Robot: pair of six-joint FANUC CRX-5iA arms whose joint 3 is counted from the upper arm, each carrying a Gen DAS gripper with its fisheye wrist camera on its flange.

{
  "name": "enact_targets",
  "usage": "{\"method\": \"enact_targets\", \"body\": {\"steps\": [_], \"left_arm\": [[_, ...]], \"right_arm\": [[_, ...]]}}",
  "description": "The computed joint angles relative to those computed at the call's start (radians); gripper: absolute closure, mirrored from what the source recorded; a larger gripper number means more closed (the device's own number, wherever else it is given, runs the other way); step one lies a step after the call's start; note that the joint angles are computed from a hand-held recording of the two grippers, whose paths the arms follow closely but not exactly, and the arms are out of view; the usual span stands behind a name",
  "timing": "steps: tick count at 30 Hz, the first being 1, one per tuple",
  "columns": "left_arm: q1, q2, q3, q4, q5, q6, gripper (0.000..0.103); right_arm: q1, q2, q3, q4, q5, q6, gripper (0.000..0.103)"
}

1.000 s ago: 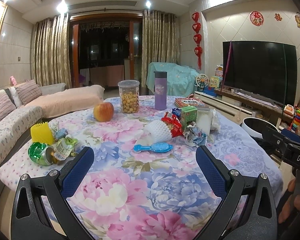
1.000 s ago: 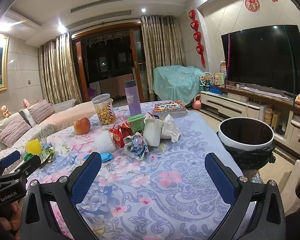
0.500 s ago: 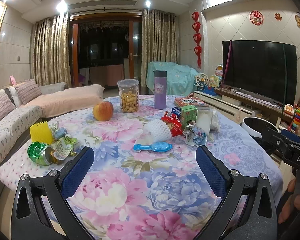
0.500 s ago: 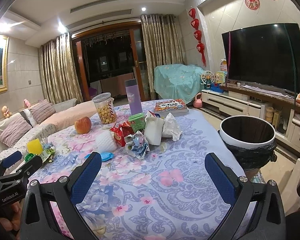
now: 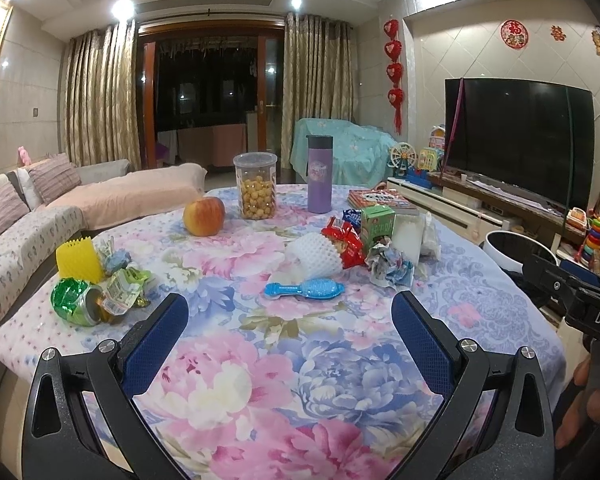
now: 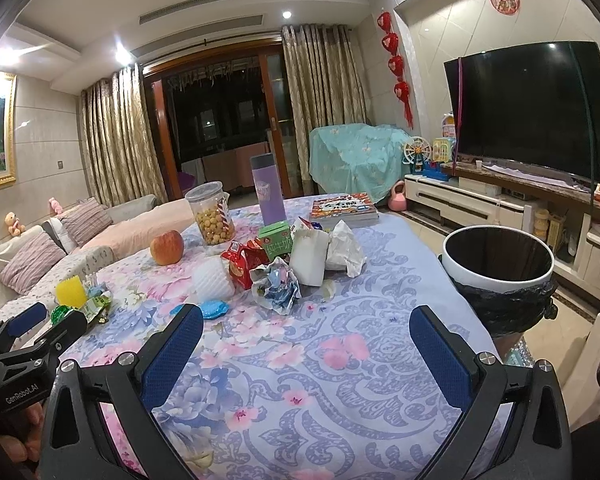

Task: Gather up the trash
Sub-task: 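Move both tools toward the trash on the table, then grasp the blue plastic comb with the left gripper while the right grasps the crumpled foil wrapper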

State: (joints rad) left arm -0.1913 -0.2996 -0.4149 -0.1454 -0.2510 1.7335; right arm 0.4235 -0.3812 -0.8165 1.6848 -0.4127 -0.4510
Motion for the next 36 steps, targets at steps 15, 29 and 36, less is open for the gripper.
{"method": "enact_targets", "body": {"steps": [15,29,36], "left_arm": [[0.037,0.032,-0.047,0.239,0.025,-0.254,0.000],[0.068,0.182,-0.040,0.720,-0.002,-0.839,0.000],[0.084,0.269,0.046,0.695,-0.060,-0.857,0.000]], "right_arm": [[-0.009,0.023,0.019,-0.064,0.046,0.043,0.000],[-0.017,0.114,0.100,-0.303,0.112,0.238,0.000],[-0.006,0.182,0.162,-0.444,0.122,0.354,0.000]]}}
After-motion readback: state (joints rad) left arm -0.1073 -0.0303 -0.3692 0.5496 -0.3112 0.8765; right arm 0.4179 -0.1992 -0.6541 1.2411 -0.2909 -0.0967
